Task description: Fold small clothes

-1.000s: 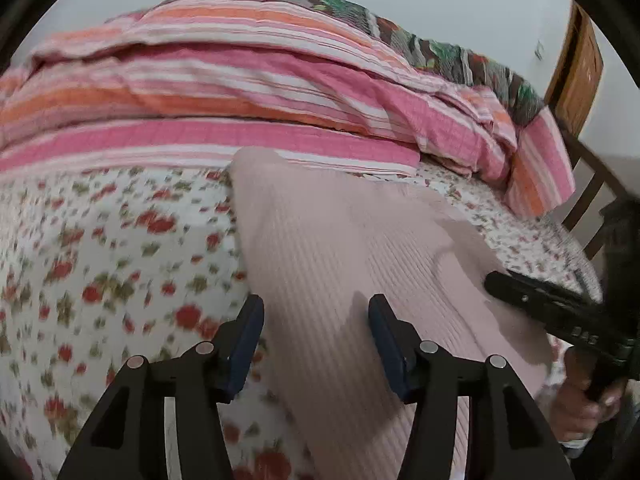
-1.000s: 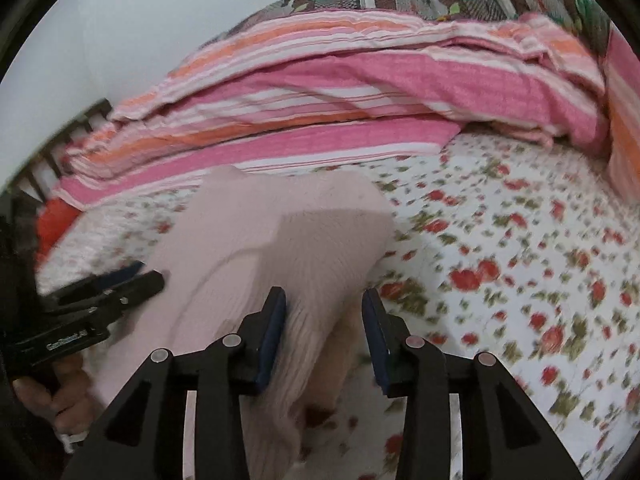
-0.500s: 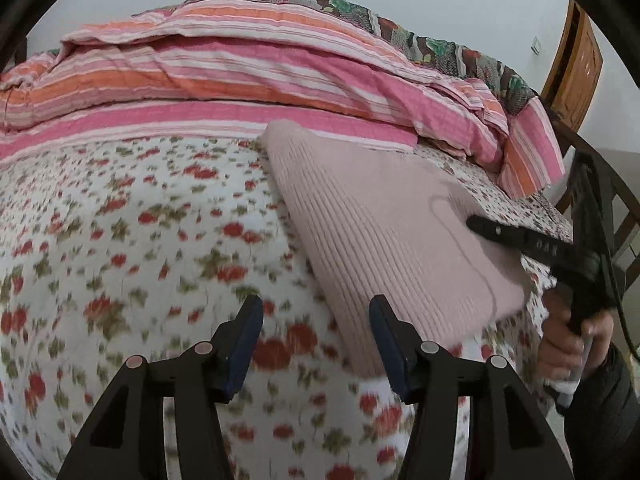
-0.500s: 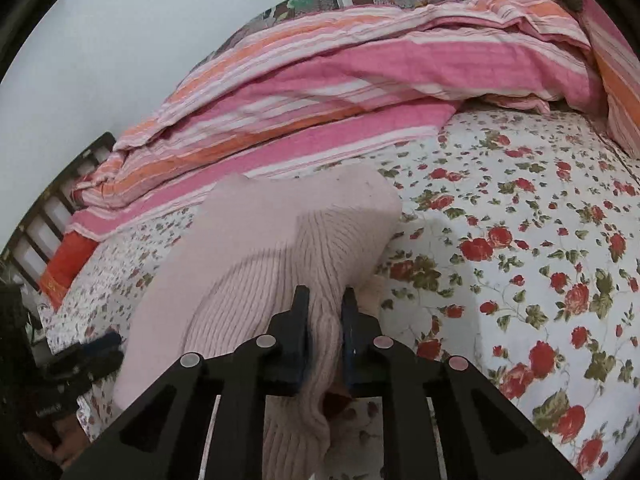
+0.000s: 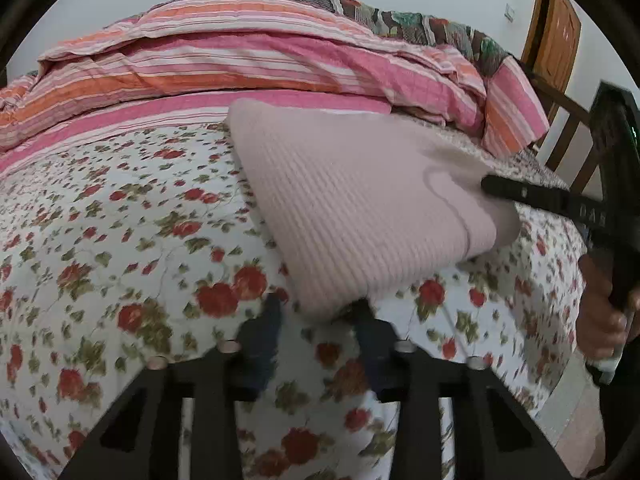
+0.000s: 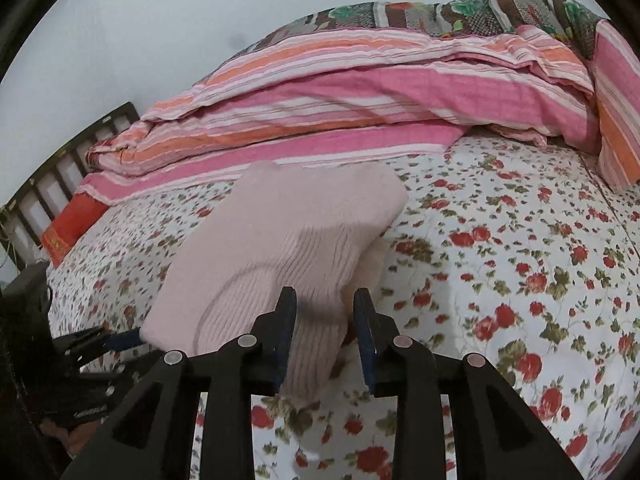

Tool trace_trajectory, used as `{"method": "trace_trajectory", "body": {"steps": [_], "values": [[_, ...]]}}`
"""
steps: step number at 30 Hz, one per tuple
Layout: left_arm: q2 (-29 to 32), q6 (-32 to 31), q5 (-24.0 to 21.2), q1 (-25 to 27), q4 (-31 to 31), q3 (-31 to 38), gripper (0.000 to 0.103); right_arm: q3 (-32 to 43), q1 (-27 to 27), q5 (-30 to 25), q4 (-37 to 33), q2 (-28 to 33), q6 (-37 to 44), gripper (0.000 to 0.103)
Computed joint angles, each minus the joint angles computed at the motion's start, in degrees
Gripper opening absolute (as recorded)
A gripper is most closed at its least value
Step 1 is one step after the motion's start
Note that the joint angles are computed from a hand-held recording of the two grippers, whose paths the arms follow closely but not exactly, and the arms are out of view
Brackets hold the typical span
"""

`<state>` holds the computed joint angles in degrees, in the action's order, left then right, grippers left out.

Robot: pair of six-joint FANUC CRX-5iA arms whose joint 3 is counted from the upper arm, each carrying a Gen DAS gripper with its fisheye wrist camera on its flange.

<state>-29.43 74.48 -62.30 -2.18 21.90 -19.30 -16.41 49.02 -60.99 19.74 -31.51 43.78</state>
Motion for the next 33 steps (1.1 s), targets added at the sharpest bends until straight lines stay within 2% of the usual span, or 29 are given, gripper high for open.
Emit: {"method": "trace_trajectory", "body": {"steps": [1,3,5,8,13,17,18,19,20,21,23,26,28,31,33], "values": [[0.1,-1.1,-0.2,0.7,1.7,-0.4,0.016,0.0,-0.2,0.0,-0.3,-0.1,0.2,0.029],[-1.0,-1.7,1.2,1.7,2.4,-1.1,0.014,0.0,-1.0,0.2,-0.5,-0.3,0.3,0.029],[-1.4,-3.4,0.4,4.1,5.1,-2.3,0.014,0.1,-1.7,0.5,-1.0,-0.5,0.7,0.029],[-1.6,-4.4,-0.3,4.8,5.9,-3.3,0.014,0.9,-3.4,1.6,-2.8,0.2,2.1,0.029],[-3.5,-6.7,-2.3,7.4,8.6,-5.2,0.024,3.0,-6.3,4.6,-5.8,3.5,5.0,0.037],[-4.9,-7.5,-3.0,9.8,9.3,-5.9,0.032,5.3,-8.6,5.4,-7.4,7.7,6.5,0.037],[-5.4,-8.1,-3.3,11.1,10.3,-6.4,0.033,6.3,-9.2,4.8,-8.1,9.0,7.4,0.031],[-5.9,-8.7,-3.7,12.5,11.4,-7.0,0.033,6.5,-9.4,5.1,-8.1,9.6,8.1,0.016],[-6.2,-9.1,-3.9,13.4,12.1,-7.3,0.033,5.7,-9.1,6.4,-7.1,9.1,8.1,0.015],[-6.5,-9.5,-3.8,14.3,13.0,-7.7,0.033,3.8,-9.4,10.1,-7.0,7.2,9.2,0.015],[-6.7,-10.0,-3.5,15.6,14.1,-8.0,0.034,2.9,-11.1,13.2,-9.8,5.8,11.1,0.014],[-4.1,-8.2,-1.3,14.3,13.3,-6.1,0.035,5.2,-11.7,7.6,-9.7,9.6,11.1,0.014],[-1.6,-6.0,0.3,12.6,12.1,-4.1,0.035,3.8,-11.0,8.3,-7.4,9.1,10.2,0.017],[2.3,-3.0,2.8,9.7,10.1,-0.7,0.035,5.6,-10.2,5.8,-6.1,9.7,10.9,0.021],[5.1,-2.1,3.6,8.2,9.6,1.4,0.035,5.3,-8.4,5.8,-1.6,9.6,9.5,0.025]]}}
